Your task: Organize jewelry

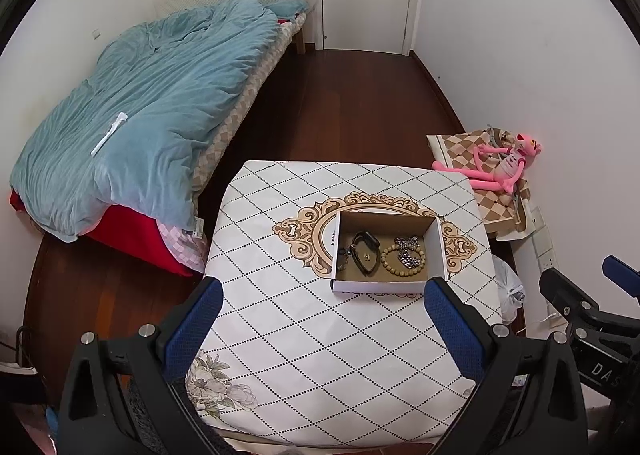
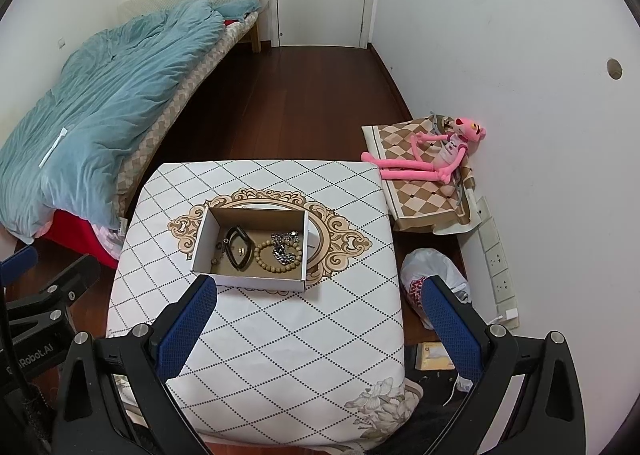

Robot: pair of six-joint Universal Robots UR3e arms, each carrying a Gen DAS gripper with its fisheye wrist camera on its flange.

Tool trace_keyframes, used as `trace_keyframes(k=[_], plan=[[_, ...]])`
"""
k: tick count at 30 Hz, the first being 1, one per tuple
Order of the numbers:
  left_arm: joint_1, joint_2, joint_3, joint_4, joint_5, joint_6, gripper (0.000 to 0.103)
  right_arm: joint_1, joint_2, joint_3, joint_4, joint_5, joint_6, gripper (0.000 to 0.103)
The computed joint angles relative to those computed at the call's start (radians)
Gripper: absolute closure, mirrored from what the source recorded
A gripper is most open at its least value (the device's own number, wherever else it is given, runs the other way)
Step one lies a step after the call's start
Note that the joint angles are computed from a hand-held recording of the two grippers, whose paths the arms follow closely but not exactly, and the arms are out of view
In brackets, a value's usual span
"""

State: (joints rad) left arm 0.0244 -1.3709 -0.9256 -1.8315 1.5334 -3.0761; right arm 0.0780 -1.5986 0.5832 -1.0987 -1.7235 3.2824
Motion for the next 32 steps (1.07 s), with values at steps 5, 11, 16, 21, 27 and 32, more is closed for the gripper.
trace_keyframes(k=[5, 11, 16, 21, 27, 32], plan=[[-0.003, -0.001, 0.002, -0.001, 0.004, -0.003, 0.0, 0.001, -0.006, 0.005, -0.001, -0.003, 0.001, 0.0], [-0.005, 0.01, -0.012, 0.0, 0.005, -0.004, 0.0, -0.004, 0.0, -0.005, 0.004, 0.002, -0.003, 0.0], [-0.006, 0.013, -0.013, 0.0, 0.006, -0.004, 0.0, -0.009, -0.002, -0.006, 0.008, 0.004, -0.008, 0.0], [-0.005, 0.019, -0.017, -0.001, 0.006, -0.003, 0.0, -0.011, -0.002, -0.006, 0.008, 0.006, -0.01, 0.0], [-0.006, 0.025, -0.03, 0.008, 0.009, -0.001, 0.0, -0.013, -0.005, -0.003, 0.007, 0.007, -0.011, 0.0], [0.007, 0.042, -0.045, 0.016, -0.002, 0.012, 0.0, -0.014, -0.001, -0.014, 0.016, 0.01, -0.012, 0.0]])
